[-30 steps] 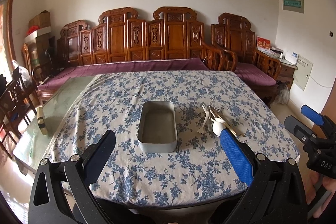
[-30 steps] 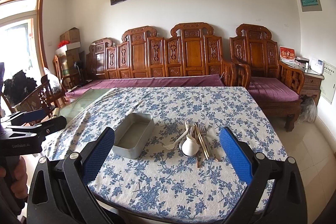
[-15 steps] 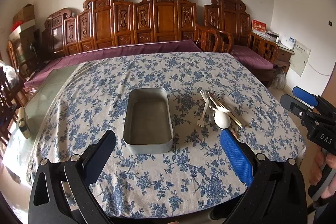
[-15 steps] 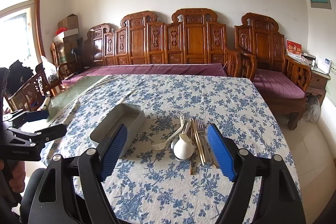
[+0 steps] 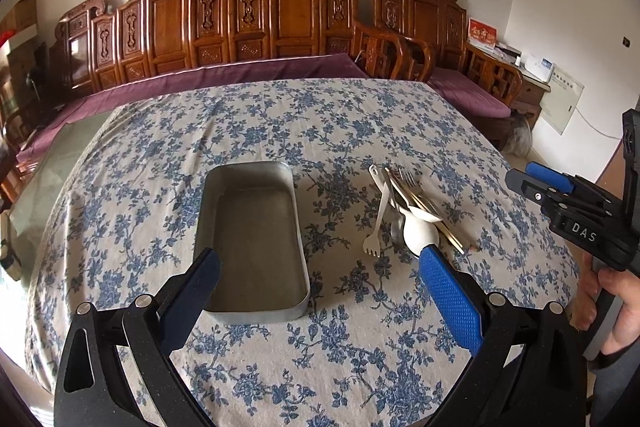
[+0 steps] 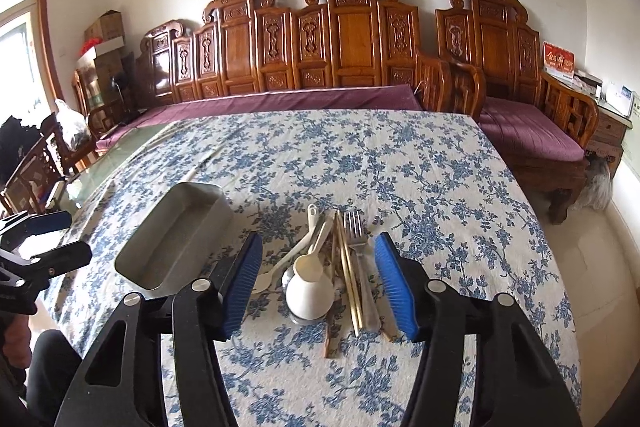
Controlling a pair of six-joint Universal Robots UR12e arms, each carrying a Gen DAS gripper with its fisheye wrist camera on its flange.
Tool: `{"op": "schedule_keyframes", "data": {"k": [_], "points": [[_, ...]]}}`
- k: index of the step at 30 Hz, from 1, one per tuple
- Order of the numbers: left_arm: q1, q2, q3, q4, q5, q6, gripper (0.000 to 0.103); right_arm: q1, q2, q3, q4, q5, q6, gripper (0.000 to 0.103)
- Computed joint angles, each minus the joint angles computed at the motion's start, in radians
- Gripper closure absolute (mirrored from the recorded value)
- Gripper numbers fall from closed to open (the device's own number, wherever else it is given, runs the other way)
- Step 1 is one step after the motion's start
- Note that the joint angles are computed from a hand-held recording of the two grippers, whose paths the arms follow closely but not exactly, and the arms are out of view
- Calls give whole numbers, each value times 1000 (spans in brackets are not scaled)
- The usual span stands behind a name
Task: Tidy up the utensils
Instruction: 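Grasp the white plastic fork with the left tool while the right tool grasps the white plastic spoon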
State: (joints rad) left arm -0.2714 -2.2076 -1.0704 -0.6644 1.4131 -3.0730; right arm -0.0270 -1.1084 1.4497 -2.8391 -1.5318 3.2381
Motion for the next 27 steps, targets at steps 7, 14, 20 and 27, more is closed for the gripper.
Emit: {"op": "schedule_keyframes", "data": {"k": [7, 14, 20, 27], "points": [[-8, -66, 94, -84, -29, 28, 20, -21, 70, -87, 94, 49, -7, 52], [-16, -100, 133, -122, -32, 29, 20, -20, 129, -151, 176, 114, -55, 52], [-19, -99, 119, -134, -28, 32, 20, -8, 165, -182, 254, 146, -124, 62], [-31, -112, 134, -164, 2, 50, 20, -20, 182, -188, 297, 166, -160, 88]]}}
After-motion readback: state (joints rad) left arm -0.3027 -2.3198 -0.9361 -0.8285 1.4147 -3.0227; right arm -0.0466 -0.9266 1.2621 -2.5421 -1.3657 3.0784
